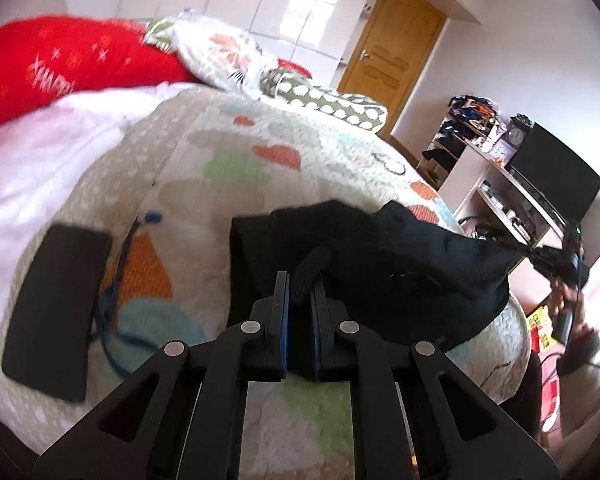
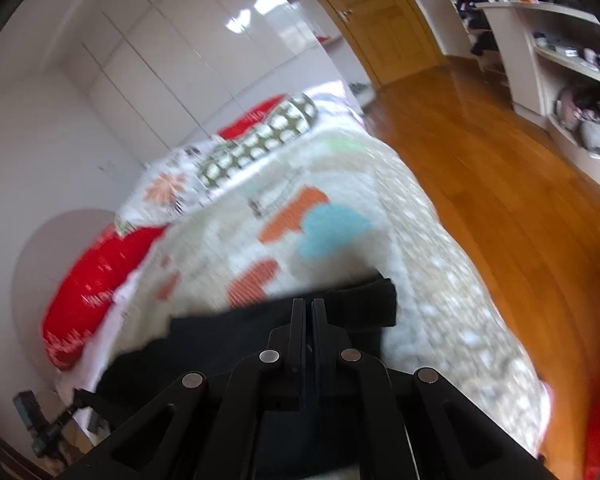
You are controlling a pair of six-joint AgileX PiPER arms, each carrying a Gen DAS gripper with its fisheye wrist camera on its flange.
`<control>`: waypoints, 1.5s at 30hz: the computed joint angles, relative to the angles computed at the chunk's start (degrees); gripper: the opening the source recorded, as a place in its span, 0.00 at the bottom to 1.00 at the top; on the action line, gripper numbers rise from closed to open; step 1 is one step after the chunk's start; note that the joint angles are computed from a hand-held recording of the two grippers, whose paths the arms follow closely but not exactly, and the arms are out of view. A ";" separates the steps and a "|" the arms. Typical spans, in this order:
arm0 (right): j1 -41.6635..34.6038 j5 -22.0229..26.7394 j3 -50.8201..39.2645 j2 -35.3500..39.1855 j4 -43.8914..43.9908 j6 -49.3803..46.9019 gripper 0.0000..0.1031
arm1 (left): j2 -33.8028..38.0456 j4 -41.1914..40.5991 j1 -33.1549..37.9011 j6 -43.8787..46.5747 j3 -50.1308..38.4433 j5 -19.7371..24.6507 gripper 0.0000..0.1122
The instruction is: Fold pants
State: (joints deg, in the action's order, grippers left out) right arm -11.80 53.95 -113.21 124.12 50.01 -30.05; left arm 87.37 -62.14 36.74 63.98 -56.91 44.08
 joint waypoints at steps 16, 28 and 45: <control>-1.55 4.02 12.18 -2.50 2.19 -2.62 0.43 | -1.11 -1.13 0.10 2.67 4.58 -1.87 0.07; 1.52 -2.44 10.86 -2.89 2.52 -2.78 0.05 | -0.67 -0.97 1.04 2.74 2.60 -0.67 0.07; 0.99 2.15 16.12 -8.41 -7.24 -2.60 0.15 | -3.78 3.88 6.20 -0.17 5.41 1.94 0.25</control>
